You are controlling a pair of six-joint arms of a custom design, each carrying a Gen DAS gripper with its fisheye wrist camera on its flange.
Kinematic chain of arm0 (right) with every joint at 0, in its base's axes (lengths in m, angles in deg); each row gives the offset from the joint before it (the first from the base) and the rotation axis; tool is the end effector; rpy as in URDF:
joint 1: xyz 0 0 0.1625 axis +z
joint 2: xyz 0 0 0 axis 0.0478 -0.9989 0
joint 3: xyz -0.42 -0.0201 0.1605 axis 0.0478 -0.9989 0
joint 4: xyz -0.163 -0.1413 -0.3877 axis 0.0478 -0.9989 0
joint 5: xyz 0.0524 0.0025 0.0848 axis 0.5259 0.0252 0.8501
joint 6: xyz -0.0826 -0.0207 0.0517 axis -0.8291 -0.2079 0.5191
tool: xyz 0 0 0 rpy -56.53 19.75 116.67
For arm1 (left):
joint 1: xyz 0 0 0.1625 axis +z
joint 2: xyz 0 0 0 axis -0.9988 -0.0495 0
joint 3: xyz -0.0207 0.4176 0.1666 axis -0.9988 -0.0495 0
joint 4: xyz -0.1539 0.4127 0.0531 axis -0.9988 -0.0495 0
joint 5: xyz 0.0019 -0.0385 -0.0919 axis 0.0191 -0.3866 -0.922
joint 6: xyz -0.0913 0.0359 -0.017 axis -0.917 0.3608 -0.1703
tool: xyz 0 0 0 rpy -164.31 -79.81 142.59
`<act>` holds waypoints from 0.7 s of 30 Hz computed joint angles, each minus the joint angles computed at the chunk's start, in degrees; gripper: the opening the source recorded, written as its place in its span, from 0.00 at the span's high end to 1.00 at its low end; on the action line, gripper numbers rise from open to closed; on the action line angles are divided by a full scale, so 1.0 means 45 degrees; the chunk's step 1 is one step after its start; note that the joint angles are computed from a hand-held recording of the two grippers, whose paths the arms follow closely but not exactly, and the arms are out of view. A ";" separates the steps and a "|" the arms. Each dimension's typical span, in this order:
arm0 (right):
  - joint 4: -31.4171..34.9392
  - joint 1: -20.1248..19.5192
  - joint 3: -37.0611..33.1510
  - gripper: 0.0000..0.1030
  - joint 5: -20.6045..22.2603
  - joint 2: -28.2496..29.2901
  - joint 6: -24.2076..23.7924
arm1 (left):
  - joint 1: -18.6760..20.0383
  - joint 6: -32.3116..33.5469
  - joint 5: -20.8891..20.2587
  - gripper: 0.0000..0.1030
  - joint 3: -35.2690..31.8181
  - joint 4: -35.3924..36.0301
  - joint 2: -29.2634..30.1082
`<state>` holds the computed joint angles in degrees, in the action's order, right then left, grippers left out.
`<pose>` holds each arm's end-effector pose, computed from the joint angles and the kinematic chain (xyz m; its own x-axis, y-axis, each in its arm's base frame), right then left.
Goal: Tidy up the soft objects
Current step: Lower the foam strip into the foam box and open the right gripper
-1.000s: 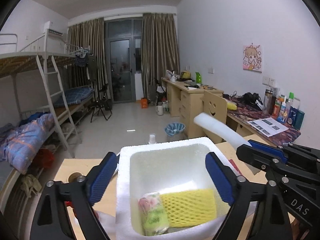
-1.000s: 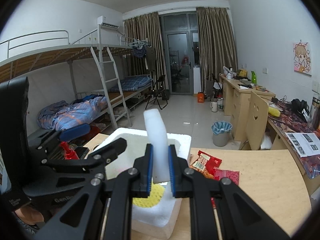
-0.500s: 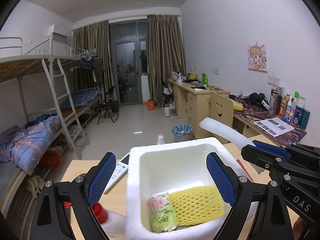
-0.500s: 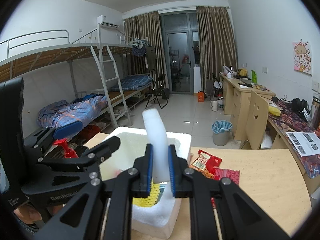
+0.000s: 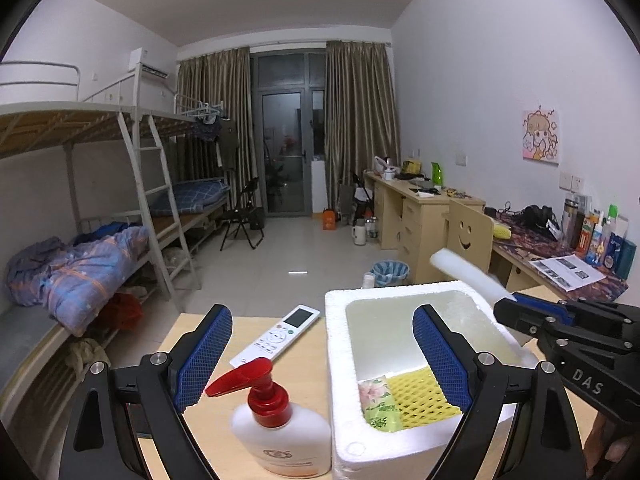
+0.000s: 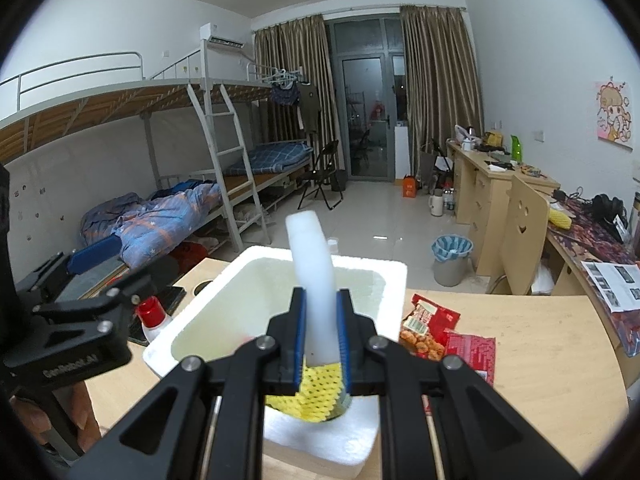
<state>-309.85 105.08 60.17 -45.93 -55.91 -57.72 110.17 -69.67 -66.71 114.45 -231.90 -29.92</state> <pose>0.1797 -0.3158 0.2625 -0.7653 0.0650 0.6404 -0.5494 0.4523 -0.7026 -0.3703 -0.3842 0.1059 -0.6181 0.4439 -0.6487 0.7849 0.3031 -0.5405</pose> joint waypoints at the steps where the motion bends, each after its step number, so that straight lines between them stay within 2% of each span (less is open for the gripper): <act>1: 0.0032 0.0000 -0.0027 0.83 -0.0017 0.0038 0.0018 | 0.0016 0.0014 -0.0040 0.11 0.0020 0.0010 -0.0029; 9: 0.0190 -0.0072 -0.0142 0.83 -0.0059 0.0221 0.0066 | 0.0148 -0.0061 -0.0275 0.10 0.0075 0.0139 -0.0165; 21: 0.0367 -0.0034 -0.0275 0.82 -0.0235 0.0335 -0.0023 | 0.0203 -0.0065 -0.0102 0.11 0.0039 0.0019 -0.0162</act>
